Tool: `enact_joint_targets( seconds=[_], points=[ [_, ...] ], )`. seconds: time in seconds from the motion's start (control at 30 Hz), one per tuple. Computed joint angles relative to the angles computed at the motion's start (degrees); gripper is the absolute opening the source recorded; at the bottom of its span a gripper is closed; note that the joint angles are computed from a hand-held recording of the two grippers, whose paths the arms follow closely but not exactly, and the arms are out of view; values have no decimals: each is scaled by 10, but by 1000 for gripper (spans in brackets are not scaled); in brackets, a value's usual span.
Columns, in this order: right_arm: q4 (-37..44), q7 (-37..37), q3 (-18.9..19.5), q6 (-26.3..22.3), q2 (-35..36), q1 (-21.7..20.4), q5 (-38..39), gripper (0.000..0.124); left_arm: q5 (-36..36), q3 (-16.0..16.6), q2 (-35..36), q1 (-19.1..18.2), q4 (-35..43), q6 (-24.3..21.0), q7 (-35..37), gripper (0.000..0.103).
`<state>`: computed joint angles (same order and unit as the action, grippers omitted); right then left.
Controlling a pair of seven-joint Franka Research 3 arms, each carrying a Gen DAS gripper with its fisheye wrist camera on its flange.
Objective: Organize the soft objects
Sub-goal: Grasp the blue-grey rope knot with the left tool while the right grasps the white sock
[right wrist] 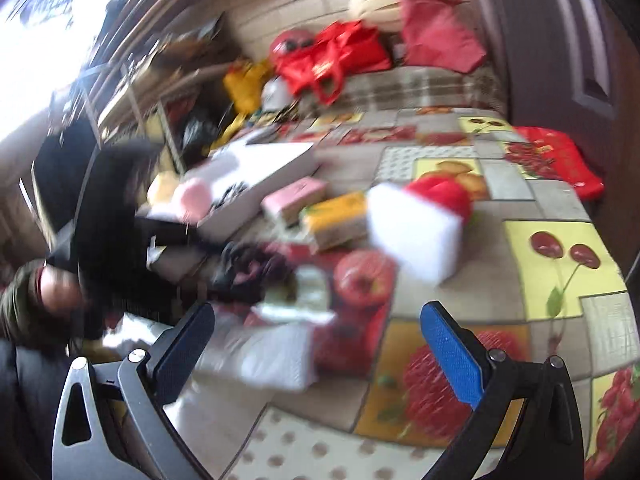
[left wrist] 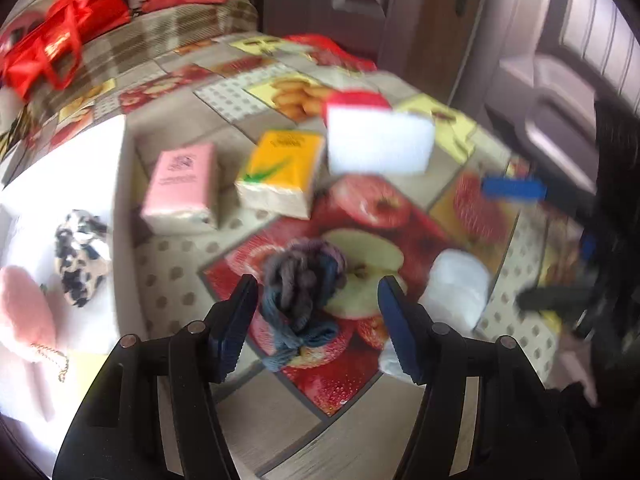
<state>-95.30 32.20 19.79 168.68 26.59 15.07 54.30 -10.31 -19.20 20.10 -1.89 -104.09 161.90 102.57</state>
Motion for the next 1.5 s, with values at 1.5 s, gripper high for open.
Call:
enact_joint_targets(
  seconds=[1.5],
  points=[
    [67, 375, -95, 315, 93, 110, -243, 61, 176, 60, -55, -31, -163, 315, -131, 30]
  ],
)
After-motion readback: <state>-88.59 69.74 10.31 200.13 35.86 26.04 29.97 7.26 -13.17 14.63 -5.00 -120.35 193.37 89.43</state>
